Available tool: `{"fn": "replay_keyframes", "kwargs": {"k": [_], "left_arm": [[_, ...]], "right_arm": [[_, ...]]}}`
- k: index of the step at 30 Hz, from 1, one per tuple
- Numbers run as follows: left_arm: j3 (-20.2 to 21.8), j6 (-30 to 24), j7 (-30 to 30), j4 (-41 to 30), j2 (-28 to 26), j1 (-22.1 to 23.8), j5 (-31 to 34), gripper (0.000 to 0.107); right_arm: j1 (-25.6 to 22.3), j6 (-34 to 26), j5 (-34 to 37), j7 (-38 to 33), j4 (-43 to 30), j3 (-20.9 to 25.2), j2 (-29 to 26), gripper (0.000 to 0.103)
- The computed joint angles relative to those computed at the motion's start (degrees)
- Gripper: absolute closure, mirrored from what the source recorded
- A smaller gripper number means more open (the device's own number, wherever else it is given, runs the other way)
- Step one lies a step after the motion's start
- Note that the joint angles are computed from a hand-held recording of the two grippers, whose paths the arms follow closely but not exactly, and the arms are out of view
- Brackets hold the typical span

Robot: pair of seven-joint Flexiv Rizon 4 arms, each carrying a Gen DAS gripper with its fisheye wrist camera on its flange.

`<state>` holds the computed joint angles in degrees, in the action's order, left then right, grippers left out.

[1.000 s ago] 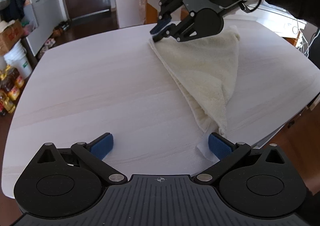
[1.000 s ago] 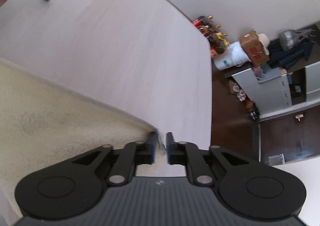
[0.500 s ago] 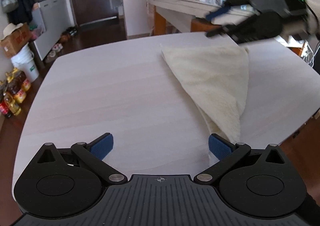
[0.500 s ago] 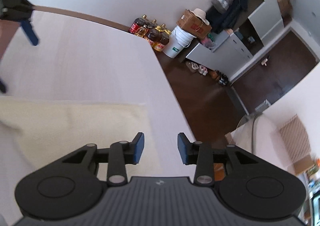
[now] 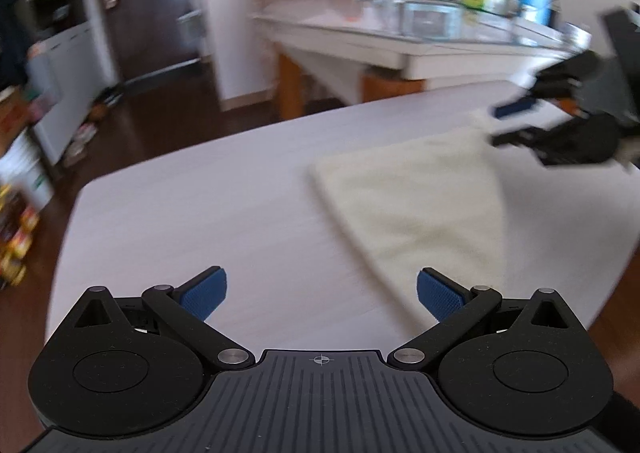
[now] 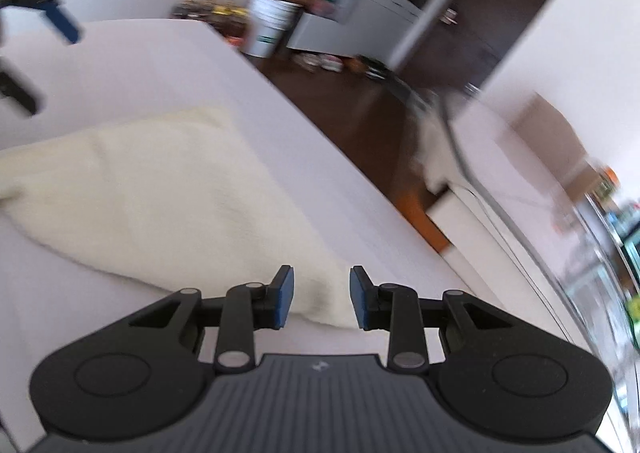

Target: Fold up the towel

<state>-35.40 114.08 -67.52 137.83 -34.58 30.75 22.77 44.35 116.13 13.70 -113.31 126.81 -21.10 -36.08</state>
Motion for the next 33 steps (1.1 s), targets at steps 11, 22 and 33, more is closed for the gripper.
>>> {"fn": "replay_keyframes", "kwargs": {"k": [11, 22, 33], "left_arm": [[3.6, -0.6, 6.1, 0.1, -2.8, -5.0, 0.5, 0.004], [1.6, -3.8, 9.3, 0.5, -2.4, -3.7, -2.0, 0.004], [0.8, 0.3, 6.9, -1.5, -1.0, -1.8, -1.6, 0.004]], "right_arm": [[-3.7, 0.0, 0.7, 4.6, -0.8, -0.9, -4.1, 0.079], [-3.3, 0.6, 2.5, 6.8, -1.7, -3.4, -6.7, 0.079], [-13.8, 17.3, -3.9, 8.2, 9.4, 20.4, 2.8, 0.073]]}}
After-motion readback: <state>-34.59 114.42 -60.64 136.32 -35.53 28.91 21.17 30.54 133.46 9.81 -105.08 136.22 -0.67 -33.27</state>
